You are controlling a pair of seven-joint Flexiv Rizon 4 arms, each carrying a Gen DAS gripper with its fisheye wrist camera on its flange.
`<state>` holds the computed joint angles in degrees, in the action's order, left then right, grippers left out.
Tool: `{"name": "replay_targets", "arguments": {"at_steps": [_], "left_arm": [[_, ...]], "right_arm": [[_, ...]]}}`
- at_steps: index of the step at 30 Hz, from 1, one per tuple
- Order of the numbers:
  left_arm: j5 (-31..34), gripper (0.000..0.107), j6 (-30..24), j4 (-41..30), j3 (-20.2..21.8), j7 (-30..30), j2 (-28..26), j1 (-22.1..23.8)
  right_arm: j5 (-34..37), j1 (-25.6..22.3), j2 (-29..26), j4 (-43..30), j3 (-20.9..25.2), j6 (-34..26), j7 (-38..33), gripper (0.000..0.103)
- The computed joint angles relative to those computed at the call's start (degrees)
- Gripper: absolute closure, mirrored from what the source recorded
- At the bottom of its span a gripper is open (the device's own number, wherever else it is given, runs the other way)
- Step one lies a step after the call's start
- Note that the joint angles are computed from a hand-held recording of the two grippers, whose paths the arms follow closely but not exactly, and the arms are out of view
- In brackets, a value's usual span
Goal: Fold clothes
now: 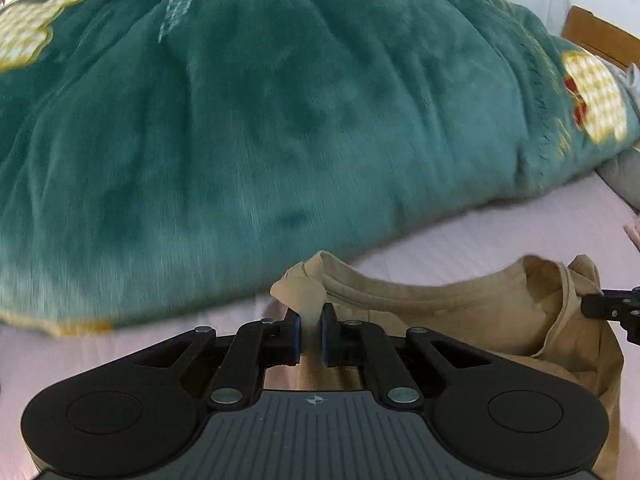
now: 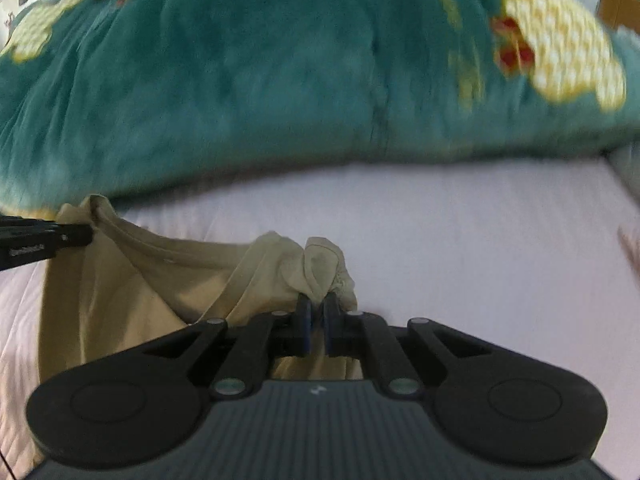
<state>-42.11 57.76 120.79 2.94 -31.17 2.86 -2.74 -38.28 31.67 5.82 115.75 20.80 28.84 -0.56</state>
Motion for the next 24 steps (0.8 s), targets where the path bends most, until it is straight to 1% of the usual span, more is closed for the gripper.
{"name": "replay_targets", "arguments": {"at_steps": [2, 3, 4, 6, 7, 8, 10, 12, 16, 19, 21, 23, 24], "left_arm": [[5.2, 0.086, -3.1, -2.2, 0.2, -4.0, -1.2, 1.3], [6.5, 0.085, -3.8, -1.7, 0.6, -4.7, -0.4, 1.6], [7.1, 0.085, -3.8, -0.4, 1.1, -4.7, 1.0, 1.8], [8.8, 0.083, -4.4, 2.0, 2.3, -5.1, 4.2, 2.3], [10.4, 0.081, -6.5, 3.2, 3.3, -6.0, 6.5, 2.8], [12.0, 0.080, -9.5, 4.2, 4.4, -7.1, 8.9, 3.5], [15.3, 0.077, -15.8, 5.6, 6.5, -9.0, 13.7, 5.0], [19.0, 0.077, -23.9, 6.7, 8.8, -10.6, 18.7, 7.0], [27.7, 0.077, -44.0, 6.3, 13.2, -13.9, 28.3, 12.1], [33.5, 0.077, -61.7, 2.8, 15.9, -16.1, 32.9, 15.8], [37.8, 0.077, -72.9, -0.7, 17.6, -14.4, 35.6, 17.3], [41.6, 0.077, -81.6, -4.4, 19.0, -11.7, 37.3, 18.7], [43.0, 0.077, -85.5, -6.4, 19.7, -10.7, 37.3, 19.4]], "right_arm": [[3.5, -0.7, -1.0, -1.4, -1.5, 0.5, -3.7, 0.090], [5.3, -0.8, -1.3, -2.2, -1.7, 0.0, -4.8, 0.088], [7.0, -0.8, -1.5, -2.9, -1.7, -1.2, -5.1, 0.083], [7.9, 0.0, -0.6, -3.4, -0.5, -4.4, -4.9, 0.077], [9.1, 0.5, 0.5, -3.2, 0.3, -5.6, -4.3, 0.068], [11.3, 1.2, 1.8, -3.0, 1.2, -6.2, -3.5, 0.057], [15.5, 2.5, 4.3, -2.8, 2.9, -7.4, -1.5, 0.051], [20.0, 4.0, 6.8, -2.9, 4.7, -9.4, 0.4, 0.051], [27.2, 7.7, 9.1, -5.2, 8.1, -13.5, 4.0, 0.051], [31.7, 10.4, 9.5, -8.4, 9.4, -15.8, 4.7, 0.051], [34.2, 12.2, 9.6, -10.9, 10.4, -17.0, 6.2, 0.051], [37.2, 13.9, 9.6, -13.6, 11.2, -18.0, 7.4, 0.051], [38.7, 14.8, 9.4, -15.1, 11.6, -18.5, 7.9, 0.051]]}}
